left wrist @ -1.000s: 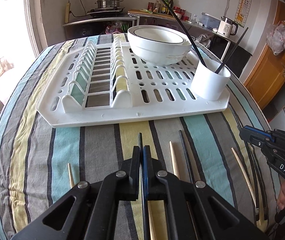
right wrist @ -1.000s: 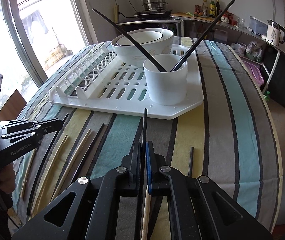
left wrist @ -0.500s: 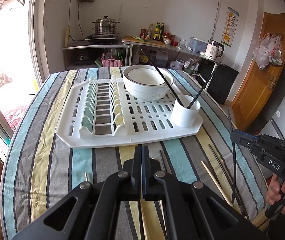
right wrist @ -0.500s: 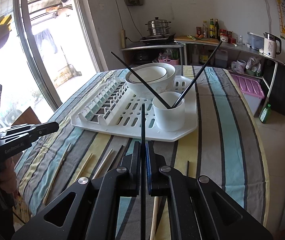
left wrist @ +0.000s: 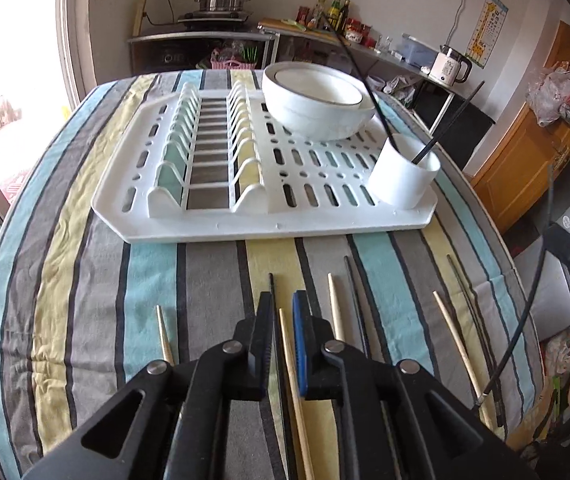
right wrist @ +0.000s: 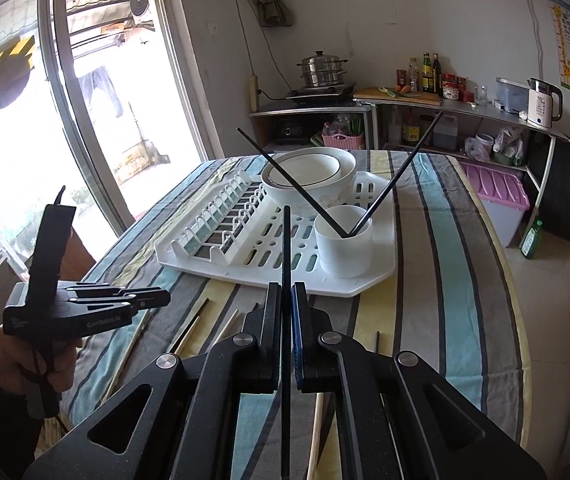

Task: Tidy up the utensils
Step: 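Lift the black chopsticks with both tools and carry them toward the white cup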

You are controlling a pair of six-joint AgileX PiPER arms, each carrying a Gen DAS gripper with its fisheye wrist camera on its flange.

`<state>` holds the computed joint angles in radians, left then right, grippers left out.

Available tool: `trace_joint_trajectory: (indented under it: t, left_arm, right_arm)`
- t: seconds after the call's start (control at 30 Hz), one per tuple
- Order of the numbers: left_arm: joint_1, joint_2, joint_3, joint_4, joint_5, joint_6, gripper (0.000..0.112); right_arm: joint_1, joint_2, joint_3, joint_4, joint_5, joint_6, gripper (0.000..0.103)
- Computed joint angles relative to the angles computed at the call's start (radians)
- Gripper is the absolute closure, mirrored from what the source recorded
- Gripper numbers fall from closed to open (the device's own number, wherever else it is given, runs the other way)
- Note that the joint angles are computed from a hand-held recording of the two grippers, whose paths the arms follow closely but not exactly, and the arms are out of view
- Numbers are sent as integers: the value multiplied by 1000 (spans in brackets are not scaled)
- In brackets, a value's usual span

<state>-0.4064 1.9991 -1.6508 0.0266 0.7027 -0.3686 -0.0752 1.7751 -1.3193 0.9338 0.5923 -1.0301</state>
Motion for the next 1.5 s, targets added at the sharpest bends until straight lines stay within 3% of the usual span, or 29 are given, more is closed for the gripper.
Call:
trace_joint_trajectory:
  t: [0.23,0.6,0.73,0.83,1.03,1.5]
  left_arm:
    - [13,163,-169,-13,125,-19,91]
    - [-60,233,-302,161,248,-66,90]
    - [-60,231,-302,162,246,-55,107]
    - [-55,236,-312,144,247,-32,108]
    - [-42,179,-251,103,183,-7,108]
    - [-50,-178,24,192,-20,-58,108]
  right_arm:
    - [-2,14,-7,-12,7,5,98]
    - [-6,33,-20,-15,11,14,98]
    - [-6,35,-17,-14,9,15,98]
    - [-7,38,-18,-11,11,15,98]
    - [-11,35,-15,1,15,5,98]
    - [-35,-54,31,101,25,-78,98]
